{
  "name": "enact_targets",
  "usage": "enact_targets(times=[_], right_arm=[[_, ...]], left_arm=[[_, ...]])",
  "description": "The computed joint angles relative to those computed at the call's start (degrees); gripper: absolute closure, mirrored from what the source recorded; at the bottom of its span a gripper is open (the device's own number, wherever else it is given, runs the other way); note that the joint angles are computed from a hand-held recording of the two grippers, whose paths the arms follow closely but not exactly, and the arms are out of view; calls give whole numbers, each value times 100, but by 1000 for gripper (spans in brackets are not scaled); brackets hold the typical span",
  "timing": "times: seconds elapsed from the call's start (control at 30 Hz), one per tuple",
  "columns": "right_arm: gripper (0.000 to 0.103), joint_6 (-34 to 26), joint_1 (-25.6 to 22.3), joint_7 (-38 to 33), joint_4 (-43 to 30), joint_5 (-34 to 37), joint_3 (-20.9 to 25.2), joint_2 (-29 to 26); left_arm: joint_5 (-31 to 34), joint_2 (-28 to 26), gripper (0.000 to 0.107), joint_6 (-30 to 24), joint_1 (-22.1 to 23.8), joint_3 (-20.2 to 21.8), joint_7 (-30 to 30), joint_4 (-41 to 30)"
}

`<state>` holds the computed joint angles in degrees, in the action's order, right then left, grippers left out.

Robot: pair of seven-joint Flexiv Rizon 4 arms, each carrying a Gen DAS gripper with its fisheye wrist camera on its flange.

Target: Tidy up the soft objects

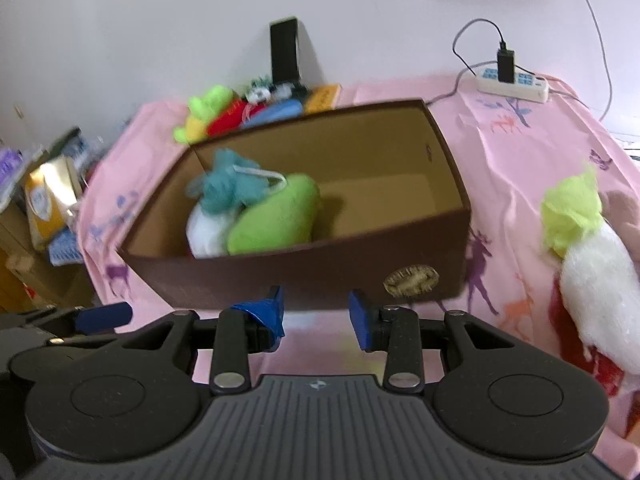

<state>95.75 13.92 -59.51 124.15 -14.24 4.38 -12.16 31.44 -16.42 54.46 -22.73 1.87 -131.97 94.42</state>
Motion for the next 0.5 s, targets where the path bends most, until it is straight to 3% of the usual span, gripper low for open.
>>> enact_targets(times=[0.23, 0.5], right_arm=[[84, -743, -324, -279, -167, 271, 411, 10], [83, -1046, -525, -794, -364, 904, 712, -41]], left_arm=[[-326, -74, 44, -111, 48, -104, 326, 68], [-318, -169, 44, -271, -63, -62, 398, -75]])
